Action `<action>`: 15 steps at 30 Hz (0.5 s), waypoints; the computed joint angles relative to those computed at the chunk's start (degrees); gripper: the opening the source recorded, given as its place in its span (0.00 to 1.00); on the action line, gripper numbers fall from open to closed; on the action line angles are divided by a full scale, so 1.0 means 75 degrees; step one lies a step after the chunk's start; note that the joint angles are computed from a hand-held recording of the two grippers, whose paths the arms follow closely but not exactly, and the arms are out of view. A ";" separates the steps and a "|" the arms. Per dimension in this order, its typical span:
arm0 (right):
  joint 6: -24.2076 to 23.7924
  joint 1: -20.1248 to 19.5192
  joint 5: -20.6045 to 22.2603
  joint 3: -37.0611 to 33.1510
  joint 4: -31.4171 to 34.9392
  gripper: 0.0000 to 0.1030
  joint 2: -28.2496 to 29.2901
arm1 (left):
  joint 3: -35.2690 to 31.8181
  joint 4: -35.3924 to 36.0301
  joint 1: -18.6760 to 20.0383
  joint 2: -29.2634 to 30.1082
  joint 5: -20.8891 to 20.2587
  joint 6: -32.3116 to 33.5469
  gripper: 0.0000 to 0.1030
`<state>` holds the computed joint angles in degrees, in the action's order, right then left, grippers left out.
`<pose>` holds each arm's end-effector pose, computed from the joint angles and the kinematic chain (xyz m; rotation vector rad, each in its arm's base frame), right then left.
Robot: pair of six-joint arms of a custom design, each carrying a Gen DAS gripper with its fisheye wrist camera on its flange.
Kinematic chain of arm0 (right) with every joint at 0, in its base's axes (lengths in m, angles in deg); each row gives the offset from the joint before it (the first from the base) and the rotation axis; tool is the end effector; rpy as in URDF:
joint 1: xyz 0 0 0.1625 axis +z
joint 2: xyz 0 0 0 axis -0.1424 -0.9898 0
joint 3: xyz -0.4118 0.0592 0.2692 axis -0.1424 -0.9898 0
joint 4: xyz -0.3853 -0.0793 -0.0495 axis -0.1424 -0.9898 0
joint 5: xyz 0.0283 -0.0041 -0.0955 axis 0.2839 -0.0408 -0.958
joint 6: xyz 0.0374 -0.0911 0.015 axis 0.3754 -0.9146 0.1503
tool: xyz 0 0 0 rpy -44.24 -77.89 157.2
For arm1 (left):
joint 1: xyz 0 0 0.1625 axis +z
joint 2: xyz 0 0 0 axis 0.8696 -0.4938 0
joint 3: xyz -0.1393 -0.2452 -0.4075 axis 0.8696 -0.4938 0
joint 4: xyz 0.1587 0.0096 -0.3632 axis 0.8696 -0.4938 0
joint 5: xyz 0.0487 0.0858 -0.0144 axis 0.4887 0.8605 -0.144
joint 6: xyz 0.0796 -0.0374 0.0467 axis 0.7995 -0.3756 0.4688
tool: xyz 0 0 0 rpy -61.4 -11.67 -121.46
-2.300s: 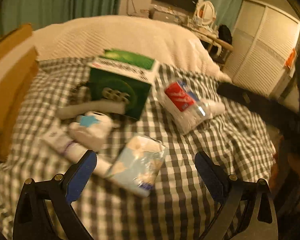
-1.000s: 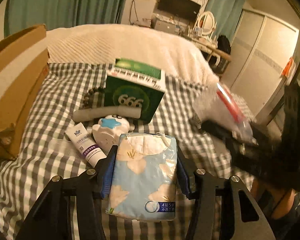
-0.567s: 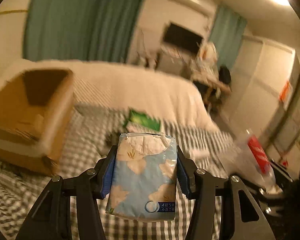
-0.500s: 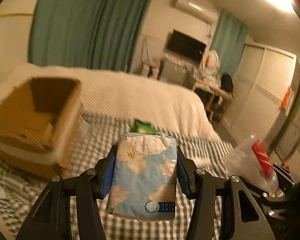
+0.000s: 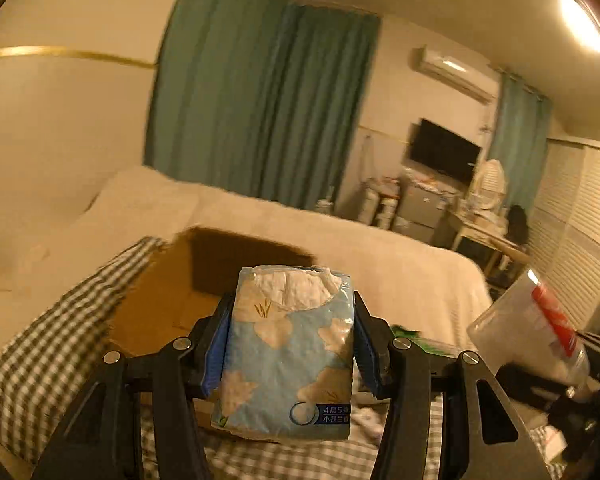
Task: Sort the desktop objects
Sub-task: 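Carry tissue packet and swab jar into the cardboard box and release both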
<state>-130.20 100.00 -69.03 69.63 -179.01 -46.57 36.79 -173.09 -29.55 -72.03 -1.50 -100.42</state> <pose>0.1324 -0.5469 0.4709 0.9099 -2.3145 0.9691 -0.5079 -0.5593 -0.0219 0.4640 2.2666 -1.3902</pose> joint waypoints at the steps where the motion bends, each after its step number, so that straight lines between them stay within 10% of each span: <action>1: 0.0129 0.0055 0.0050 -0.0178 0.0157 0.60 0.0195 | 0.0001 -0.0031 0.0100 0.0001 0.0097 0.0033 0.53; 15: 0.1054 0.0199 -0.0211 -0.2608 0.0903 0.60 0.2943 | -0.0248 0.0596 0.1199 0.0100 -0.0451 -0.0174 0.54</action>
